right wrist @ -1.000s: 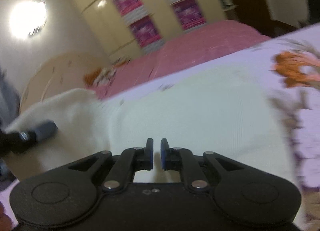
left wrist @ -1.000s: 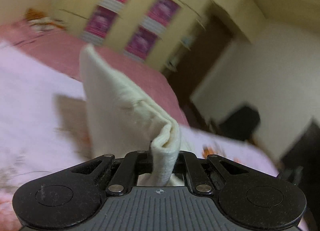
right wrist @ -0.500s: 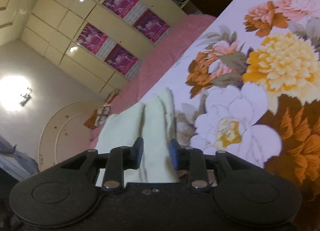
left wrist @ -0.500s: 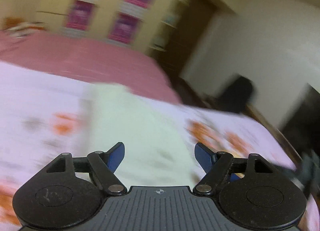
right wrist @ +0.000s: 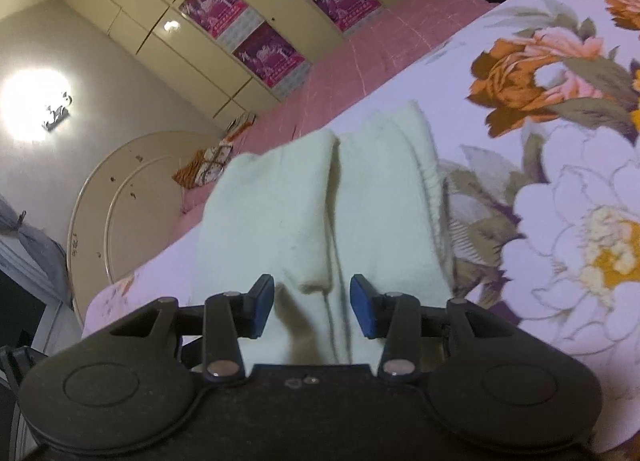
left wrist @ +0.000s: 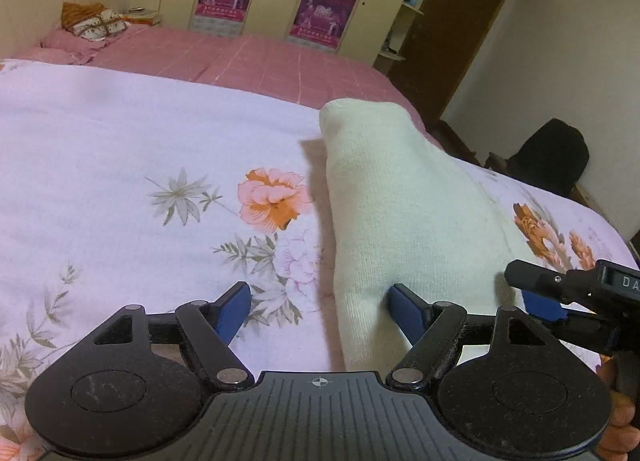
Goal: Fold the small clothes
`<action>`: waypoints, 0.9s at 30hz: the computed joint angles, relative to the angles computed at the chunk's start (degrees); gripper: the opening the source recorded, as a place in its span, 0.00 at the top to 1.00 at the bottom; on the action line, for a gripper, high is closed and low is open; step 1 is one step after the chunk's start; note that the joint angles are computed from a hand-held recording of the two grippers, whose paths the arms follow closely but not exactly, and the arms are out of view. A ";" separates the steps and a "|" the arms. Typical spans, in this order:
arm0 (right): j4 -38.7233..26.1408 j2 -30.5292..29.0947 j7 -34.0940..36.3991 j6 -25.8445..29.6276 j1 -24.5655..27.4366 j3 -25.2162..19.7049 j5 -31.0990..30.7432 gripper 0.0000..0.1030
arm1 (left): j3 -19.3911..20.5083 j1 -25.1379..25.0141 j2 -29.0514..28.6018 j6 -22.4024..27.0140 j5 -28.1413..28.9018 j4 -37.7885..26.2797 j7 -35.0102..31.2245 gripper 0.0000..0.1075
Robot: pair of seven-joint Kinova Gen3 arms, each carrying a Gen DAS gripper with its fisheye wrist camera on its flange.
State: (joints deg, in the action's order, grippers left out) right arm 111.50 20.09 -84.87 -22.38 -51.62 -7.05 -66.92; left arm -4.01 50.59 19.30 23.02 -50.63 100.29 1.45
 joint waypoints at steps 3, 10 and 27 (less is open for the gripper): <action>-0.55 0.35 -1.17 0.27 1.99 -2.49 4.35 0.58 | -1.15 0.55 -0.23 -1.38 0.48 0.61 -0.62 0.29; -0.01 2.97 -0.85 -6.61 16.06 -19.53 5.81 0.63 | -10.80 4.04 1.56 -8.95 -2.80 0.01 6.15 0.29; -5.68 2.01 33.24 -14.81 1.53 -11.05 -15.27 0.85 | -11.37 6.33 5.04 -4.04 4.91 -7.29 -7.56 0.34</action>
